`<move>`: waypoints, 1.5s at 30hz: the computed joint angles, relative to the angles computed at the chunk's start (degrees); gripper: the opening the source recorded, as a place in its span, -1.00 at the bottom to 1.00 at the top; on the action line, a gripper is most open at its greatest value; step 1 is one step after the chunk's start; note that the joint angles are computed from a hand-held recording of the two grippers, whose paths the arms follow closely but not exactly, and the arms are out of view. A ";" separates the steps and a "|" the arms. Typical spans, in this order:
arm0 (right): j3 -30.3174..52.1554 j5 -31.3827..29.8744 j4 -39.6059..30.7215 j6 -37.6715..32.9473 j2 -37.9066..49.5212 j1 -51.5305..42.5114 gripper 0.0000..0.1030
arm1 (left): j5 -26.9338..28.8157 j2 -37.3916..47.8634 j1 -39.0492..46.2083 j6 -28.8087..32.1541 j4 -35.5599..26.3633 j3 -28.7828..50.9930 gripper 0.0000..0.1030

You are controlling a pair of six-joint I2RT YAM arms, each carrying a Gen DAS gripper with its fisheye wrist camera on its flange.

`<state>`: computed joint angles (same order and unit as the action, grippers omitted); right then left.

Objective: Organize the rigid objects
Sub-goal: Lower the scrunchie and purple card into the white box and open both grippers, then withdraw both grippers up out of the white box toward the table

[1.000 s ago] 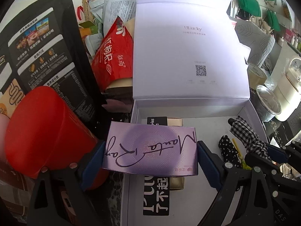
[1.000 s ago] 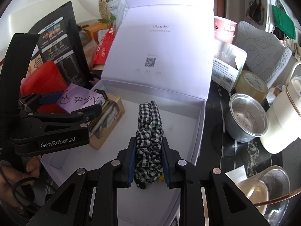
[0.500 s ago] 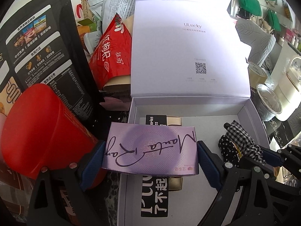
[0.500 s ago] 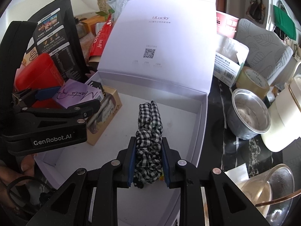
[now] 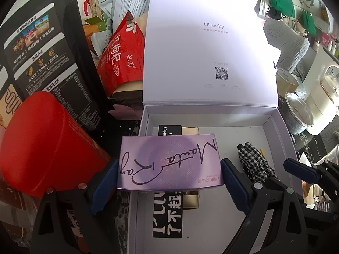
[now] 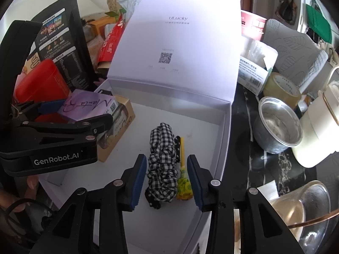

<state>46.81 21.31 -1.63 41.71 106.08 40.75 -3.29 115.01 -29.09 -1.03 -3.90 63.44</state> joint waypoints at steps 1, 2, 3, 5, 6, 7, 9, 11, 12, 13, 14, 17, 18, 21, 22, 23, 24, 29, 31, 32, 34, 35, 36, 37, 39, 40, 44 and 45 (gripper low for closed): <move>-0.44 0.37 -0.05 0.20 -0.76 0.21 -0.23 | -0.01 -0.62 -0.08 0.00 0.16 -0.42 0.84; -0.87 0.65 -0.17 0.45 -1.57 0.44 -0.23 | 0.01 -1.23 -0.13 0.09 0.38 -0.87 0.84; -1.24 0.89 -0.33 0.74 -2.27 0.66 -0.23 | 0.03 -1.93 -0.21 0.05 0.57 -1.32 0.84; -2.02 1.89 -0.93 1.47 -4.01 1.30 -0.23 | 0.41 -3.69 -0.40 -0.17 1.00 -2.74 0.84; -2.39 2.41 -1.21 1.74 -4.88 1.62 -0.23 | 0.75 -4.53 -0.42 -0.26 1.12 -3.36 0.84; -2.78 2.93 -1.60 2.07 -5.86 1.97 -0.23 | 1.00 -5.45 -0.45 -0.36 1.04 -3.95 0.84; -3.40 4.07 -2.91 2.81 -7.82 2.80 -0.23 | 1.19 -7.14 -0.77 -0.51 0.77 -4.75 0.84; -3.61 5.10 -4.38 3.37 -9.25 3.56 -0.23 | 1.01 -8.79 -0.96 -0.46 0.63 -5.58 0.84; -3.60 5.62 -5.23 3.66 -9.97 3.97 -0.23 | 0.84 -9.97 -1.21 -0.42 0.49 -6.14 0.84; -3.62 6.23 -6.07 4.05 -10.79 4.45 -0.23 | 0.80 -10.54 -1.29 -0.29 0.26 -6.19 0.84; -3.69 6.93 -6.94 4.51 -11.72 5.01 -0.23 | 0.72 -11.46 -1.42 -0.25 0.28 -6.71 0.84; -3.67 8.93 -9.45 5.66 -14.17 6.66 -0.23 | 0.24 -14.86 -1.92 -0.34 0.13 -8.65 0.84; -3.65 9.52 -10.20 6.03 -14.84 7.23 -0.23 | 0.21 -16.35 -2.07 -0.45 0.02 -9.50 0.84; -3.30 11.54 -12.89 7.32 -16.97 9.39 -0.23 | 0.32 -19.90 -2.38 -0.60 -0.63 -11.21 0.84; -3.24 12.27 -13.81 7.79 -17.76 10.22 -0.23 | 0.23 -20.75 -2.43 -0.66 -0.63 -11.81 0.84; -3.16 12.91 -14.72 8.26 -18.49 10.92 -0.23 | 0.02 -22.04 -2.57 -0.78 -0.95 -12.44 0.84; -3.01 13.60 -15.66 8.75 -19.15 11.67 -0.23 | -0.26 -23.75 -2.73 -0.97 -1.23 -13.30 0.84; -1.61 18.12 -21.95 12.90 -22.24 16.95 -0.23 | -0.63 -31.07 -3.39 -1.47 -2.52 -16.96 0.84; -0.74 20.15 -24.91 15.10 -23.07 19.48 -0.23 | -0.63 -34.28 -3.74 -1.54 -3.34 -18.49 0.84; -0.40 21.02 -26.17 16.14 -23.43 20.65 -0.23 | -0.64 -35.70 -3.93 -1.56 -3.80 -19.16 0.84; 0.47 22.66 -29.06 18.53 -23.93 23.06 -0.23 | -0.75 -39.10 -4.43 -1.54 -4.85 -20.80 0.84; 1.00 23.48 -30.51 19.79 -23.97 24.32 -0.23 | -1.01 -40.68 -4.77 -1.60 -5.48 -21.57 0.84; 1.45 24.18 -31.93 21.10 -24.02 25.54 -0.23 | -1.17 -42.23 -5.03 -1.69 -6.12 -22.33 0.84; 2.07 25.06 -33.72 22.95 -23.93 27.14 -0.23 | -1.02 -43.40 -5.07 -1.73 -6.72 -22.80 0.84; 3.02 26.10 -36.33 25.73 -23.63 29.45 -0.22 | -0.91 -46.19 -5.37 -2.11 -8.08 -24.25 0.84; 3.51 26.66 -37.76 27.34 -23.43 30.75 -0.19 | -0.97 -47.60 -5.56 -2.33 -8.77 -25.02 0.84; 5.38 28.33 -43.04 33.81 -21.98 35.44 -0.16 | -1.02 -53.30 -6.14 -2.61 -11.64 -27.79 0.84; 5.92 28.69 -44.42 35.55 -21.46 36.60 -0.16 | -1.21 -54.96 -6.42 -2.66 -12.36 -28.62 0.84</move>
